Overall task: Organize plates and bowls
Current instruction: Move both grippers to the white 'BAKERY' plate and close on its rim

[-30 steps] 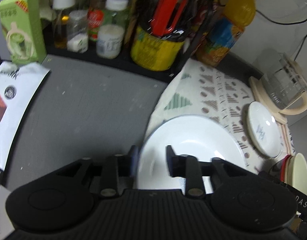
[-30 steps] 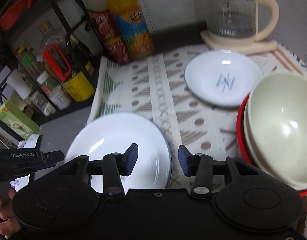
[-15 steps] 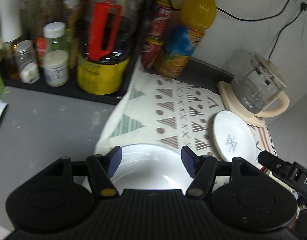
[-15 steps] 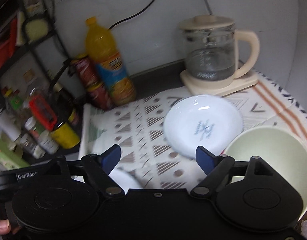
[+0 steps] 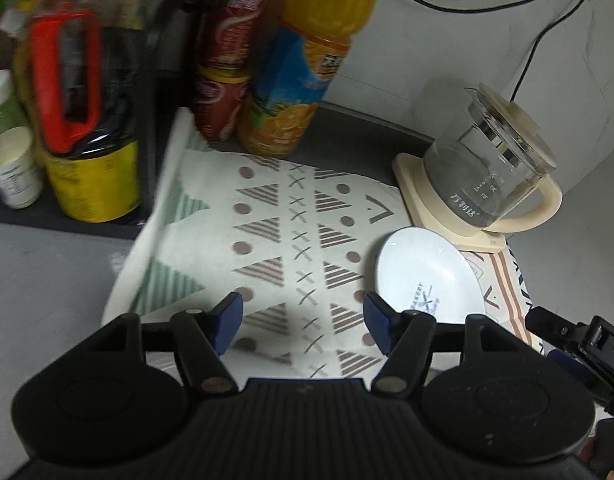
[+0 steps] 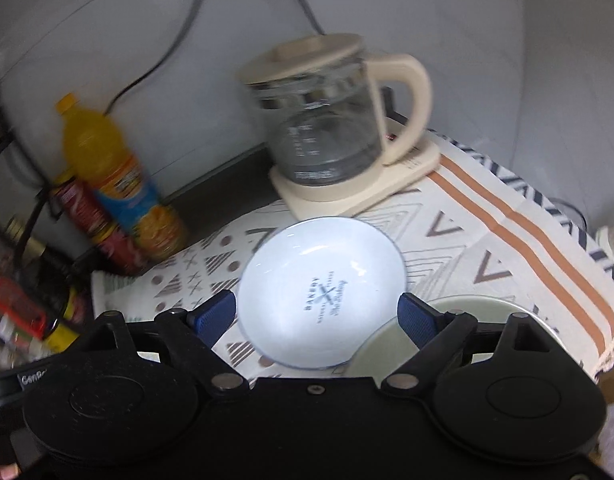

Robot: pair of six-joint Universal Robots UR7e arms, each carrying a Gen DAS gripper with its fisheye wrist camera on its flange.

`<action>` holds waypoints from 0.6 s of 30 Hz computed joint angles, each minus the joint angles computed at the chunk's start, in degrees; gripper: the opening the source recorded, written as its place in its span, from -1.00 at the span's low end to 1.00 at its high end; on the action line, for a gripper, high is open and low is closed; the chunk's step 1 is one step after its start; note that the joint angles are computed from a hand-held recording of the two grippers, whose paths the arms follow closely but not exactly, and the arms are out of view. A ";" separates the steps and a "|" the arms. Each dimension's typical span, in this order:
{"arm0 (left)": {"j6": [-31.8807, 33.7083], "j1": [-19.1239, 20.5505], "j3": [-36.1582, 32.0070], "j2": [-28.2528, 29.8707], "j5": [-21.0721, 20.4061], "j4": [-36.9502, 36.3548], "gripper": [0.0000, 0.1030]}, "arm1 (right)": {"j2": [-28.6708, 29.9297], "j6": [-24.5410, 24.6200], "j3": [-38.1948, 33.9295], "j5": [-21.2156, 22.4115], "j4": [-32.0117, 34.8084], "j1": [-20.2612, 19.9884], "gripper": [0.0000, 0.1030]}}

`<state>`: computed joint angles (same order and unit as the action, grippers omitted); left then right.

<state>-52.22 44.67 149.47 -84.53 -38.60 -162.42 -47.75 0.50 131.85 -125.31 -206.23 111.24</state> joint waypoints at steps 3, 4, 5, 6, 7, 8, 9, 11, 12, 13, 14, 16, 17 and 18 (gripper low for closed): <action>4.14 2.39 -2.04 3.58 -1.64 -4.35 0.26 | -0.28 3.76 -1.09 -0.65 2.16 -1.63 0.71; 5.39 3.25 -2.85 4.71 -2.30 -5.46 0.26 | 0.16 3.80 -1.51 -1.27 1.51 -1.81 0.69; 6.65 4.19 -3.72 5.80 -3.09 -6.43 0.26 | 0.44 3.77 -2.11 -1.80 1.66 -1.96 0.69; 7.81 5.08 -4.61 6.84 -3.88 -7.27 0.26 | 0.55 4.22 -2.75 -2.18 2.48 -2.13 0.69; 8.90 5.94 -5.47 7.80 -4.65 -7.95 0.26 | 0.60 4.99 -3.40 -2.39 3.41 -2.41 0.68; 9.90 6.78 -6.39 8.81 -5.38 -8.54 0.26 | 0.74 5.65 -4.08 -2.50 4.14 -2.75 0.68; 11.00 7.66 -7.39 9.84 -6.19 -9.14 0.26 | 0.96 6.04 -4.81 -2.56 4.82 -3.09 0.68; 13.07 9.36 -9.46 11.85 -7.92 -9.87 0.26 | 1.38 6.57 -6.36 -3.12 6.82 -3.69 0.68; 14.09 10.21 -10.51 12.88 -8.79 -10.17 0.26 | 1.71 7.12 -7.32 -3.87 8.30 -3.99 0.67; 15.12 10.98 -11.51 13.88 -9.58 -10.49 0.26 | 1.99 7.81 -8.18 -4.73 9.76 -4.23 0.63; 15.87 11.58 -12.47 14.92 -10.17 -10.57 0.26 | 2.10 8.58 -8.82 -5.43 11.19 -4.52 0.57; 16.70 12.64 -14.52 16.93 -11.05 -10.02 0.26 | 2.26 10.51 -10.16 -6.31 14.49 -5.40 0.46; 17.12 13.11 -15.37 17.82 -11.59 -9.90 0.26 | 2.19 11.33 -10.75 -6.38 16.33 -5.95 0.38; 17.46 13.63 -16.35 18.71 -12.16 -9.60 0.25 | 2.12 12.25 -11.37 -6.43 18.30 -6.48 0.35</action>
